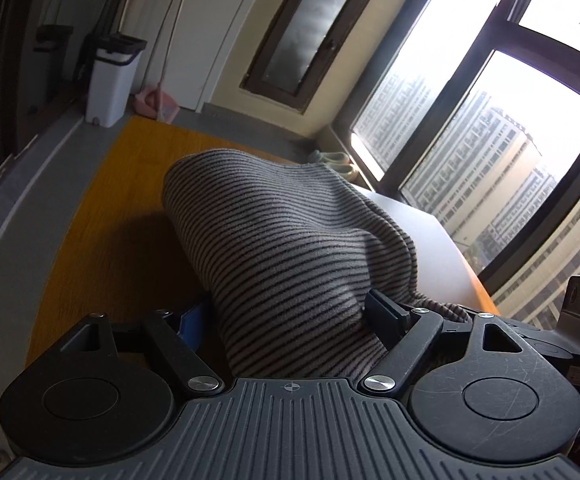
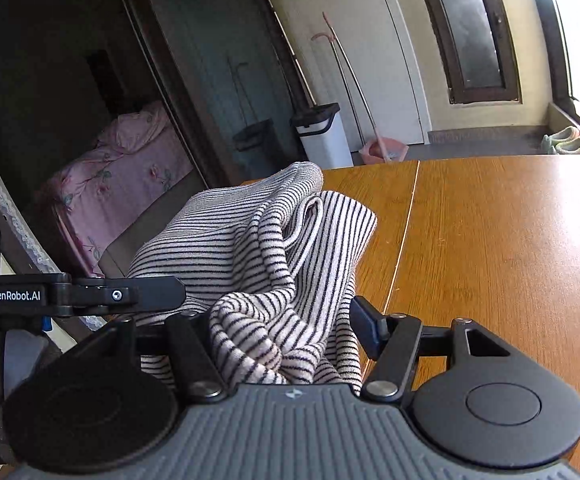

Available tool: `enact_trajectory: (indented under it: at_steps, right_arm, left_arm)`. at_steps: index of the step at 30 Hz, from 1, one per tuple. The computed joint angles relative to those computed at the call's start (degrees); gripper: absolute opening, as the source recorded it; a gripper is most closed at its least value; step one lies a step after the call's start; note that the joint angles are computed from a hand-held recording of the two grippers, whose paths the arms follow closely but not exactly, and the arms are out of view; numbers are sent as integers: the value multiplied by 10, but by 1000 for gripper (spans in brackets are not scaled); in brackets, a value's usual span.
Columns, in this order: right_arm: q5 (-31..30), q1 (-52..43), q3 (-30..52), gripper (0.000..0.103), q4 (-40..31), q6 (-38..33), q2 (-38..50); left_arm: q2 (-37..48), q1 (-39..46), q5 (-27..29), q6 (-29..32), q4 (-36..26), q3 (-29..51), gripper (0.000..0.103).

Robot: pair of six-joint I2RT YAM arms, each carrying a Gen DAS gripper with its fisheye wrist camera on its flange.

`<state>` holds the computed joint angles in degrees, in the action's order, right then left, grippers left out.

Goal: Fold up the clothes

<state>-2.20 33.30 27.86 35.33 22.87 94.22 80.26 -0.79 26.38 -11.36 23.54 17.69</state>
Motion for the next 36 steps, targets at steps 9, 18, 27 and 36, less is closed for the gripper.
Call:
enact_trajectory:
  at_steps: [9,18,27,36]
  right_arm:
    - [1,-15,63,64,-7,-19,53]
    - [-8,-28,84,68,-12,-21,71]
    - [18,-25,65,76,-6,-23,56]
    - [76,9,28,79,17,-10,29]
  left_arm:
    - [78,-13,-7,-3,45,46,87]
    - [134,-6,8,-13,76,70,89]
    - [141,-3,3,-10,80,72,89]
    - [116,-24,-48,-31,169,4,94]
